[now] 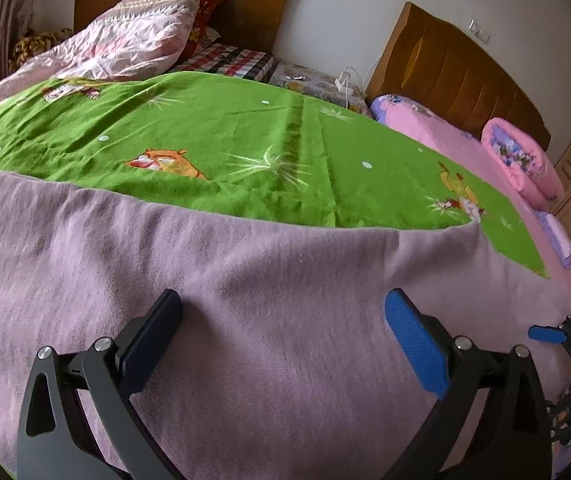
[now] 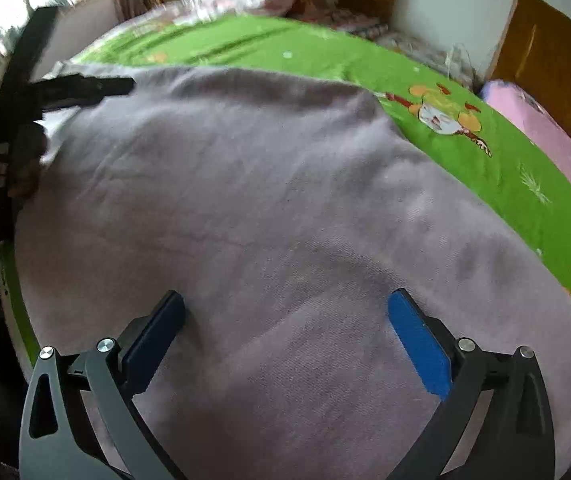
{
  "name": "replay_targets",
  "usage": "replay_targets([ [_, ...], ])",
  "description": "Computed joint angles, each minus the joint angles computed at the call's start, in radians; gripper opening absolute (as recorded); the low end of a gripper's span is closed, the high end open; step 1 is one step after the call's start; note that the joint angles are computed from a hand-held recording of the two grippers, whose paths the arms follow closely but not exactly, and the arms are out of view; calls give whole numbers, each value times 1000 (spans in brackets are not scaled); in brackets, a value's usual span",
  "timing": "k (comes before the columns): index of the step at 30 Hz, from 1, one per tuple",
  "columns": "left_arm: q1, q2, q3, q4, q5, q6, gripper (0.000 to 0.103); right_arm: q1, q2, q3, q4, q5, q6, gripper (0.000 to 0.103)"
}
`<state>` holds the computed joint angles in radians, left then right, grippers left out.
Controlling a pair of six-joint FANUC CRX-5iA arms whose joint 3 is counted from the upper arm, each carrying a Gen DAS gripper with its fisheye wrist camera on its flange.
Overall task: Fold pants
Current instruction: 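Smooth the folded sweatpants with both grippers open, then grasp a ribbed cuff of the lilac sweatpants with the left gripper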
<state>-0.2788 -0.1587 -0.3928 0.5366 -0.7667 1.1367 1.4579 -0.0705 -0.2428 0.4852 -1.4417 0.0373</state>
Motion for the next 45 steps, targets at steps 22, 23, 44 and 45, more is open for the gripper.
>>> replay_targets([
  [22,785,-362,-295,206,-134,21,101,-272,714,892,-163,429,956,99],
  [23,795,-337,-305,261,-142,1,101,-282,702,878,-191,453,953,99],
  [44,716,35,-352,947,-142,-434,20,-290,688,856,-215,487,944,99],
  [45,712,41,-365,985,-145,-453,18,-292,685,853,-221,493,944,99],
])
